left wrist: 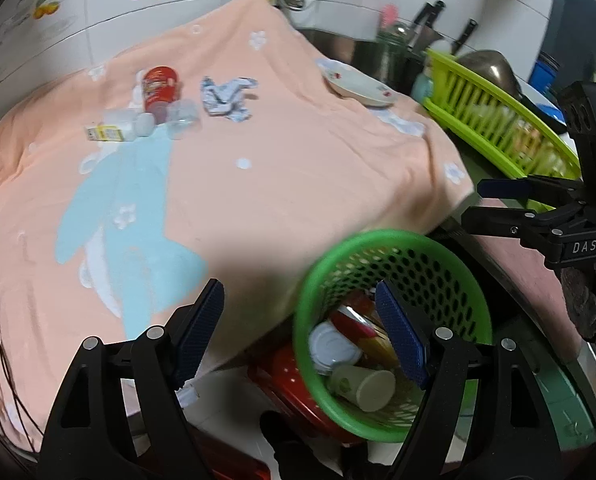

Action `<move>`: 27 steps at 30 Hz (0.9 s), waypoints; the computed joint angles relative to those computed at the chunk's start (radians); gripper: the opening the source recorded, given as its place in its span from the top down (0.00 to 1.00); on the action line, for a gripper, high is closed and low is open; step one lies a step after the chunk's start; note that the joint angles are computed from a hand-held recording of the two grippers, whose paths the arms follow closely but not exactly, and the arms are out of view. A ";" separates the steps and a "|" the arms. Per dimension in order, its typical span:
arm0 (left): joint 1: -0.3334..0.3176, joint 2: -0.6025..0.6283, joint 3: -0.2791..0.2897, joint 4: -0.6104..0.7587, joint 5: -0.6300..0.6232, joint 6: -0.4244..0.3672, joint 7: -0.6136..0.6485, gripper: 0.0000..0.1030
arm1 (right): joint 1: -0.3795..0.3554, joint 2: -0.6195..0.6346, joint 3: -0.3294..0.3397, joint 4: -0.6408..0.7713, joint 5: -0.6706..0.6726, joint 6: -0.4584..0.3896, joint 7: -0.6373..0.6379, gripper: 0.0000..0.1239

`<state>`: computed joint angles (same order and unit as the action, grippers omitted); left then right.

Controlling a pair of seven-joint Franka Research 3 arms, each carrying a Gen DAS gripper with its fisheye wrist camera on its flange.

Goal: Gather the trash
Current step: 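Withdraw both tools from the basket back over the towel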

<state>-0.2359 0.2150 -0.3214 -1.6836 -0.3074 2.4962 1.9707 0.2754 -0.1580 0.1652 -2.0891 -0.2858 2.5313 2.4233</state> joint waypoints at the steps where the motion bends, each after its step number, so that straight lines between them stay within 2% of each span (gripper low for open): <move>1: 0.001 0.010 0.005 0.014 0.007 -0.001 -0.007 0.25 | -0.001 0.015 -0.002 0.016 0.000 0.000 -0.008 0.31; 7: 0.014 0.071 0.018 0.096 0.051 -0.016 -0.053 0.25 | 0.014 0.124 -0.032 0.146 0.003 -0.016 -0.065 0.32; 17: 0.034 0.222 0.025 0.309 0.137 -0.074 -0.125 0.25 | 0.057 0.338 -0.112 0.411 0.056 -0.046 -0.175 0.31; 23: 0.037 0.321 0.032 0.458 0.181 -0.127 -0.162 0.25 | 0.073 0.502 -0.160 0.632 0.106 -0.089 -0.231 0.31; 27: 0.038 0.392 0.039 0.570 0.203 -0.173 -0.178 0.25 | 0.070 0.654 -0.188 0.853 0.149 -0.153 -0.271 0.31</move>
<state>-0.1981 0.6073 -0.2828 -1.1140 -0.1044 2.3237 1.7932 0.3455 0.4956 -0.0228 -1.2362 -0.1370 2.3779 2.1523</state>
